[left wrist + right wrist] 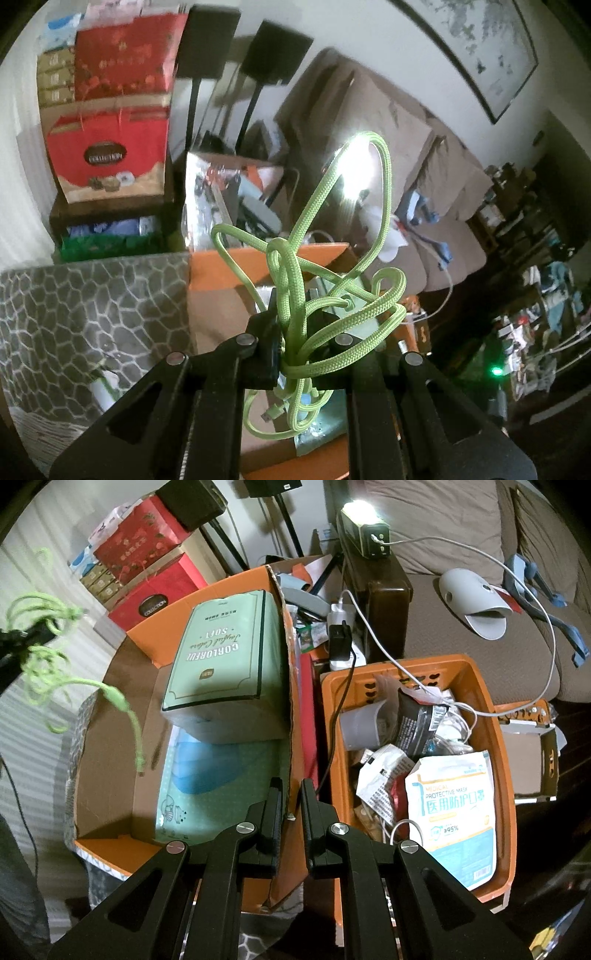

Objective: Organize objects
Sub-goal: 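Lift the lime-green cable with the left gripper over the cardboard box, then lower the cable into the cardboard box and open the left gripper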

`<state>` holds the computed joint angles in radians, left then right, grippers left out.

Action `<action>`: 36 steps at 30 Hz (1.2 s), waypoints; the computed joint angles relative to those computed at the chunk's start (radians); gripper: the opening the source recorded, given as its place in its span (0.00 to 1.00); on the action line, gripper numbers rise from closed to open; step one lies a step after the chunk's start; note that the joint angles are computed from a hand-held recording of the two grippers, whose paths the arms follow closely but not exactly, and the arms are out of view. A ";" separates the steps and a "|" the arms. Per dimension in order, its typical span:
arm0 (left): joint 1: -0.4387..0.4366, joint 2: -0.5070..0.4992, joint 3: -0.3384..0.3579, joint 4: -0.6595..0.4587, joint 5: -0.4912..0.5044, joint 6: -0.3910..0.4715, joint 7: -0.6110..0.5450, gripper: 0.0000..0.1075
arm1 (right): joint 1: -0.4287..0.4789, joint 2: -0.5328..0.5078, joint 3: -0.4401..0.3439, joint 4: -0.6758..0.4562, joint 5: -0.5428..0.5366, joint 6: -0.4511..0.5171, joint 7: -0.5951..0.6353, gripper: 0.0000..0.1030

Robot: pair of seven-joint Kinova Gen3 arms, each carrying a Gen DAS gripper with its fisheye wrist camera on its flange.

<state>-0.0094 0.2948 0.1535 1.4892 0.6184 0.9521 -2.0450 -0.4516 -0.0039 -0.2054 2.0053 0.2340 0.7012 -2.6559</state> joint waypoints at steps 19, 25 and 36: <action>0.128 0.176 -0.007 -0.020 -0.282 -0.090 0.245 0.15 | -0.003 0.002 -0.002 -0.006 0.003 0.003 -0.013 0.09; 0.139 0.156 -0.003 -0.007 -0.328 -0.100 0.262 0.47 | -0.003 0.001 -0.001 -0.005 0.002 0.002 -0.012 0.09; 0.092 0.027 0.000 0.047 -0.311 -0.126 0.142 0.78 | -0.002 -0.001 -0.002 -0.002 0.002 -0.003 -0.017 0.09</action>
